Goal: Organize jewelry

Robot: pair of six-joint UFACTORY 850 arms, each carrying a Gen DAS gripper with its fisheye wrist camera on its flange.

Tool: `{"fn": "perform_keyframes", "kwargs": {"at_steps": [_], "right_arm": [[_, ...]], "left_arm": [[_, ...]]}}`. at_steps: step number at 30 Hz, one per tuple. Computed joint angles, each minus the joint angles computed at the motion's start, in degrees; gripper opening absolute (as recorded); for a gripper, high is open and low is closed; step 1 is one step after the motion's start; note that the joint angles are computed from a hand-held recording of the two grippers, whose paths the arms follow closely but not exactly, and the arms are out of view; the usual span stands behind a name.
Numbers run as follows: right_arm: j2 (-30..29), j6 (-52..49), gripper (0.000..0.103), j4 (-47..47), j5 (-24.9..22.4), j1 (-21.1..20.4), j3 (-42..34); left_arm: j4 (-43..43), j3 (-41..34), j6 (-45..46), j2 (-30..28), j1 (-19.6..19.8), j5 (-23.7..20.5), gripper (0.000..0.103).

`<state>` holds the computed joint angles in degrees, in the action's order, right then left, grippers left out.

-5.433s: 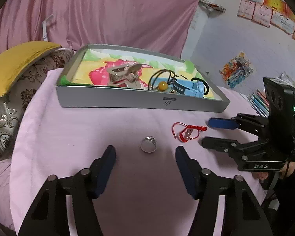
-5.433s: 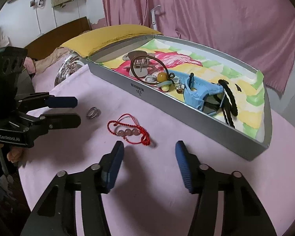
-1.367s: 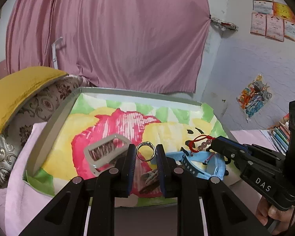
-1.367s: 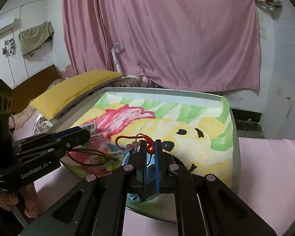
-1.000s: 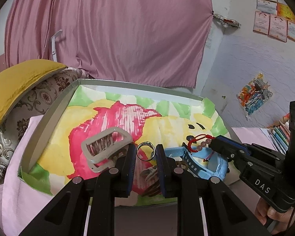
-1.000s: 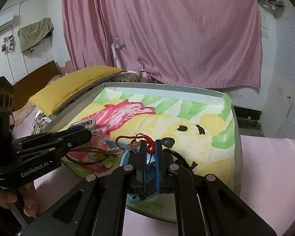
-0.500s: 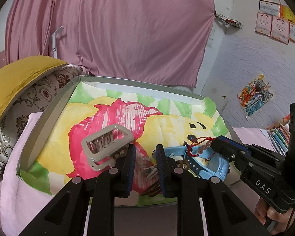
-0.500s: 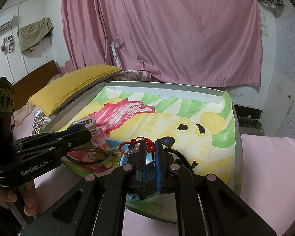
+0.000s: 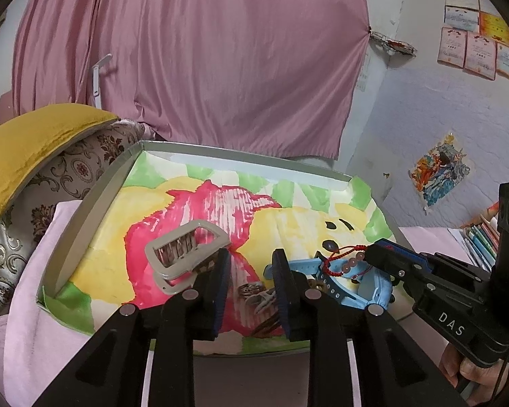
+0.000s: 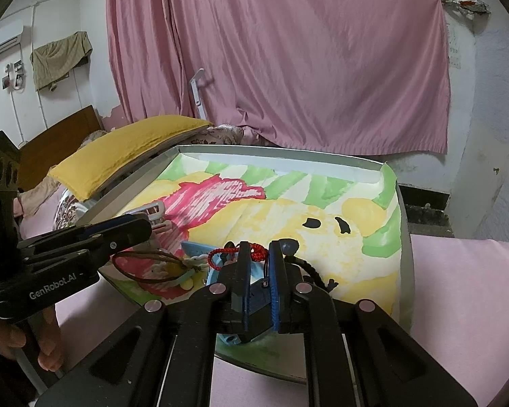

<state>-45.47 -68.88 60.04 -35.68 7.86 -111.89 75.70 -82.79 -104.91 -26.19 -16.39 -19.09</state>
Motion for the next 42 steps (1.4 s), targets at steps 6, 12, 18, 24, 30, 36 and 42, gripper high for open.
{"fn": "perform_keyframes", "kwargs": {"at_steps": [6, 12, 18, 24, 30, 36, 42], "right_arm": [[1.18, -3.85, 0.03, 3.64, 1.45, -0.17, 1.93], [1.9, -6.49, 0.032, 6.53, 2.81, -0.41, 3.14], [3.39, -11.75, 0.049, 12.24, 5.07, -0.74, 5.54], [4.78, -17.58, 0.067, 19.01, 6.55, -1.15, 7.87], [5.29, -20.74, 0.079, 23.69, 6.92, -1.74, 8.93], [6.29, -25.21, 0.094, 27.92, 6.95, -1.94, 10.75], [7.15, -28.24, 0.095, 31.16, 8.25, -1.99, 12.09]], "left_arm": [[3.22, 0.64, -3.18, 0.48, -0.28, -1.05, 0.03], [9.21, 1.87, -9.08, 1.36, -0.73, -3.12, 0.045], [15.43, 3.56, -16.4, 2.46, -1.26, -6.97, 0.065], [18.71, 4.99, -21.08, 3.35, -1.51, -9.88, 0.085], [19.13, 5.67, -22.96, 3.79, -1.96, -13.49, 0.101], [19.29, 6.01, -22.89, 4.0, -2.31, -15.0, 0.102], [19.97, 6.7, -23.73, 4.42, -2.79, -16.39, 0.102]]}}
